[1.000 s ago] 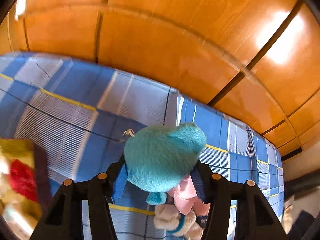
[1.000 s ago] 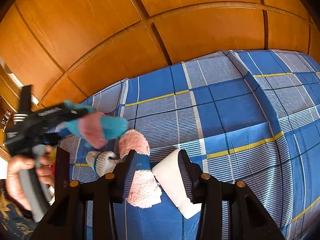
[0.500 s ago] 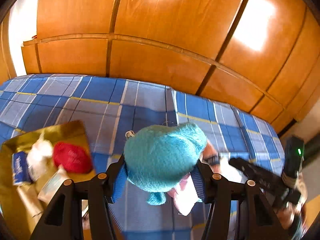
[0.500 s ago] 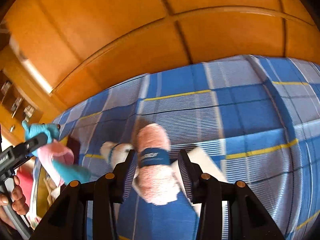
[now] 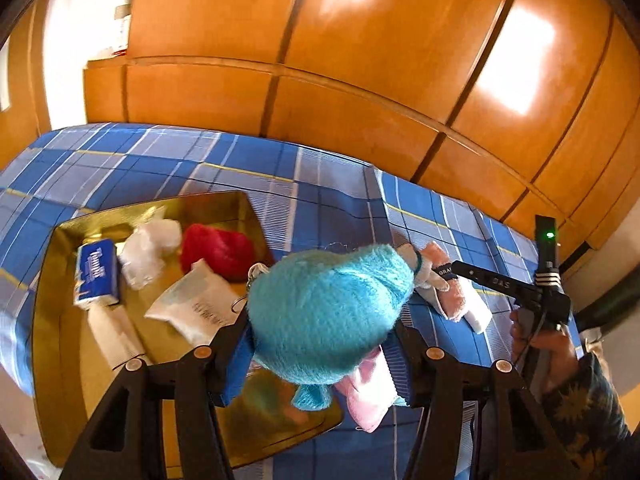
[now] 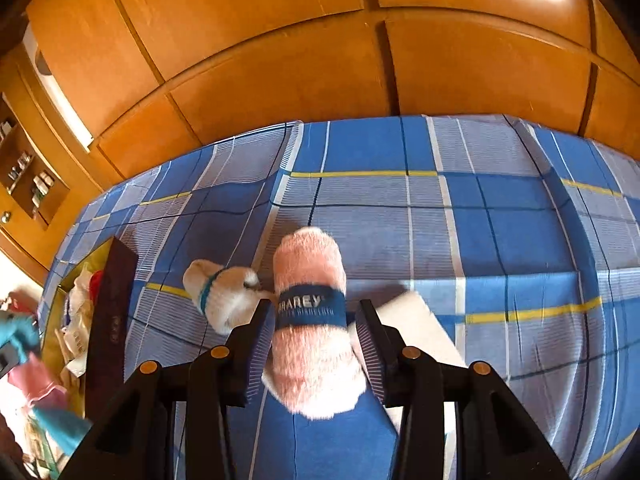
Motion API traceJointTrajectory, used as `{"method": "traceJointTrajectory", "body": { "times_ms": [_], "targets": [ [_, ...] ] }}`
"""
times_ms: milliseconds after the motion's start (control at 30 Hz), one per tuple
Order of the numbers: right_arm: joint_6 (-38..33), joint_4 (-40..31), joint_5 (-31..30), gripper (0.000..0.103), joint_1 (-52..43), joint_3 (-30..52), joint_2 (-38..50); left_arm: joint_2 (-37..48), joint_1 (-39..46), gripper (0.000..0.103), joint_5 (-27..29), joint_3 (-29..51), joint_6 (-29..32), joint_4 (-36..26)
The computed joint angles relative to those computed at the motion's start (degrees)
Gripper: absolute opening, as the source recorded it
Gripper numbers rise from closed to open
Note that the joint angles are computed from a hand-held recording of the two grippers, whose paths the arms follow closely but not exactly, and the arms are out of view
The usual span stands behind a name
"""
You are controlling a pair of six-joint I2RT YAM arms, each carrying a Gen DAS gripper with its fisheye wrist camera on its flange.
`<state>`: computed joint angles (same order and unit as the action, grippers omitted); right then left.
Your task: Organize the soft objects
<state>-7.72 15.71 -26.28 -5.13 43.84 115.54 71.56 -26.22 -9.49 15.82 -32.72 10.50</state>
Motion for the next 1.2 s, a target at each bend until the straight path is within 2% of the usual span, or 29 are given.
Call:
{"method": "traceJointTrajectory", "body": {
  "times_ms": [133, 233, 300, 400, 533, 667, 733, 833, 967, 1033, 1200],
  "targets": [
    [-1.73, -5.4, 3.48, 0.042, 4.13, 5.82, 3.62, -7.28, 2.06, 0.059, 0.27, -3.37, -0.41, -2.5],
    [-4.17, -6.04, 10.73, 0.034, 7.34, 6.86, 4.68, -12.04, 4.21, 0.059, 0.42, -5.47, 0.12, -4.66],
    [-4.7, -7.65, 10.71, 0.03, 7.12, 6.79, 3.24, -15.03, 6.46, 0.059, 1.41, -7.09, 0.53, -5.84],
    [-5.37, -8.0, 8.02, 0.03, 4.86, 4.86, -0.78, -17.44, 9.14, 0.059, 2.63, -8.63, 0.9, -6.68],
    [-6.08, -10.26, 1.55, 0.03, 0.53, 1.88, -8.07, -19.84, 12.03, 0.059, 4.62, -10.14, 1.35, -7.07],
    [-10.93, -15.72, -4.97, 0.03, -1.03, -0.33, -12.25, -20.04, 12.48, 0.059, 5.29, -10.86, 0.88, -6.63],
    [-13.61, -16.76, -5.86, 0.03, 0.03, -2.12, -12.37, -20.04, 11.91, 0.059, 5.08, -10.96, 0.58, -6.61],
    [-15.64, -13.97, -3.51, 0.03, 4.06, -5.33, -9.71, -20.8, 10.43, 0.059, 3.94, -10.9, 0.03, -7.61],
    [-14.58, -5.77, 3.82, 0.033, 10.65, -7.77, -2.76, -22.37, 8.79, 0.059, 1.63, -11.24, -0.51, -9.4],
    [-14.48, -1.18, 4.76, 0.033, 11.17, -9.93, -2.38, -22.61, 8.53, 0.059, 1.18, -11.63, -0.83, -9.68],
    [-15.83, 0.24, 2.97, 0.036, 9.53, -10.72, -1.46, -22.15, 6.92, 0.059, -1.24, -12.27, -2.2, -9.96]
  ]
}}
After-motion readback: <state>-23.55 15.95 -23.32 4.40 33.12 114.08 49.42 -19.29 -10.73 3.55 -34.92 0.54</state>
